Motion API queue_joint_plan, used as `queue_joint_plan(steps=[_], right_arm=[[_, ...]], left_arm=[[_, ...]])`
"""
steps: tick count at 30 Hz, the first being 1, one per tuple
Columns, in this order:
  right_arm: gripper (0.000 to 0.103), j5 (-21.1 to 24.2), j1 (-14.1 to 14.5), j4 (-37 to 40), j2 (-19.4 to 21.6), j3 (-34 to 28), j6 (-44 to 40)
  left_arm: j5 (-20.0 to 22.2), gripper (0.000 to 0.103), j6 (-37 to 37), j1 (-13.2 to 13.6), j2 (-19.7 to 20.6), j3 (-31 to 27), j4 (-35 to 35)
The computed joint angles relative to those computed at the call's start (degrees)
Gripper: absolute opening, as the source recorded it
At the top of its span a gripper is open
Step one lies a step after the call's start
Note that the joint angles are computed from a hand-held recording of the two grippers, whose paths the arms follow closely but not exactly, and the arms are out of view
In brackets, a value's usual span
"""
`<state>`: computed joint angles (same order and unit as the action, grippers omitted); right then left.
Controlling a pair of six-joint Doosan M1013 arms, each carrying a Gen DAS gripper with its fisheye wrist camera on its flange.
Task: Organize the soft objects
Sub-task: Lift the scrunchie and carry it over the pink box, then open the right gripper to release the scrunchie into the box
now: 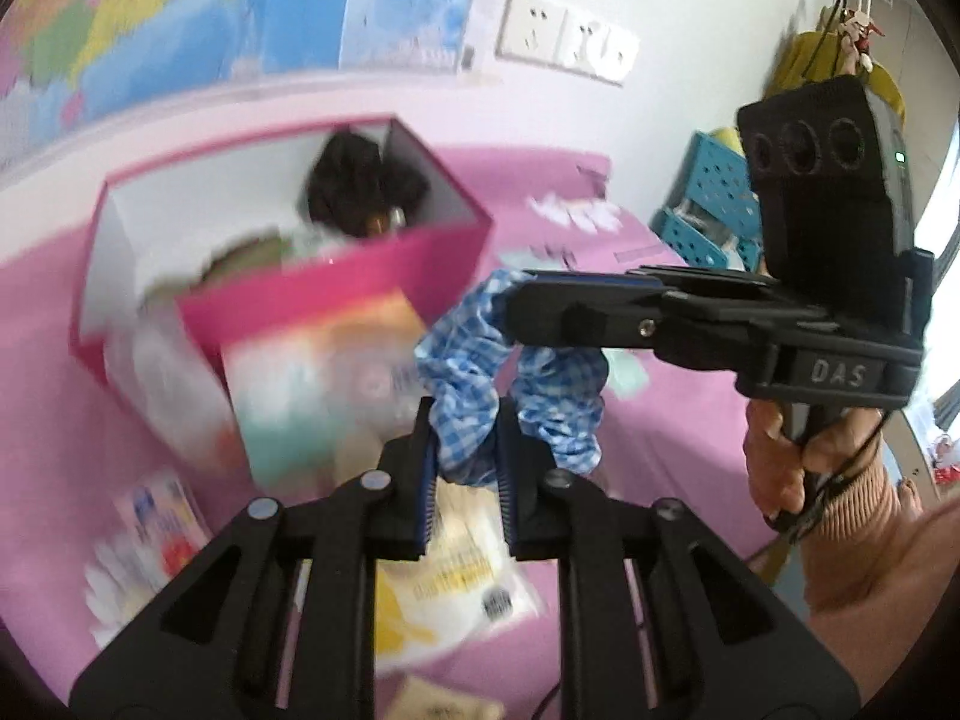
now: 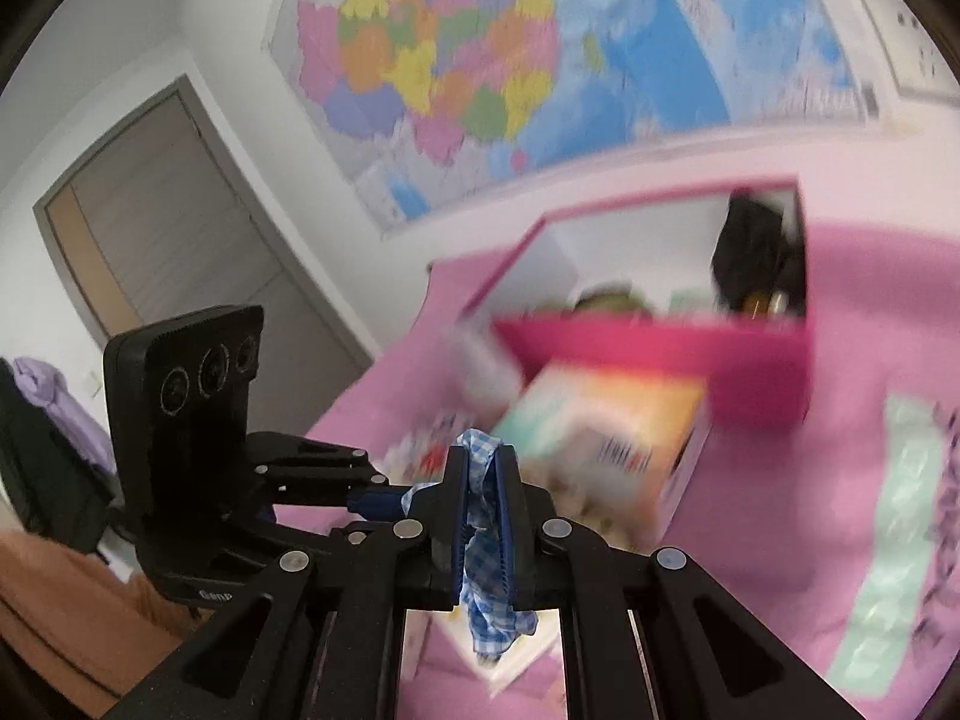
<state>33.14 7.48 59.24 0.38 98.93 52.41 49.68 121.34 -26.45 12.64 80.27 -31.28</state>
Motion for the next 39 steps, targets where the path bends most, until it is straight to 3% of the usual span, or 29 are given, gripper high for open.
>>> queue_joint_plan(steps=[7, 15, 20, 22, 25, 28, 31, 35, 39], right_arm=[[0.008, -4.0, -2.1, -0.3, 2.0, -4.8, -0.7], [0.008, -6.9, -3.1, -8.1, 5.8, -9.8, 6.4], [0.008, -7.7, -3.4, -14.0, 8.0, -11.8, 12.0], [0.008, -7.4, -3.5, -17.0, 8.8, -12.3, 15.6], [0.011, -7.5, -3.4, -22.1, 9.3, -12.4, 21.1], [0.011, -6.7, -3.4, -25.5, 9.6, -12.5, 25.0], [0.021, -6.9, -2.9, -28.3, 9.2, -11.8, 27.5], [0.041, -8.3, -2.6, -26.1, 7.3, -9.7, 25.2], [0.052, -8.5, -2.3, -20.0, 4.8, -6.9, 18.2]], left_arm=[[-1.1, 0.019, -7.4, -1.3, 4.9, -9.6, 7.0], [3.6, 0.019, -16.8, -2.2, 12.3, -20.4, 13.6], [7.2, 0.023, -20.5, -2.1, 15.2, -23.9, 15.2], [8.4, 0.041, -21.5, -2.1, 15.7, -24.2, 15.6], [7.3, 0.050, -20.7, -2.4, 15.0, -22.9, 16.9], [6.6, 0.050, -19.3, -2.4, 14.4, -21.9, 16.6], [5.0, 0.050, -17.8, -2.4, 12.9, -20.0, 16.3], [2.3, 0.050, -14.7, -2.3, 10.2, -16.6, 16.0], [-0.3, 0.051, -10.3, -1.6, 6.9, -12.2, 13.1]])
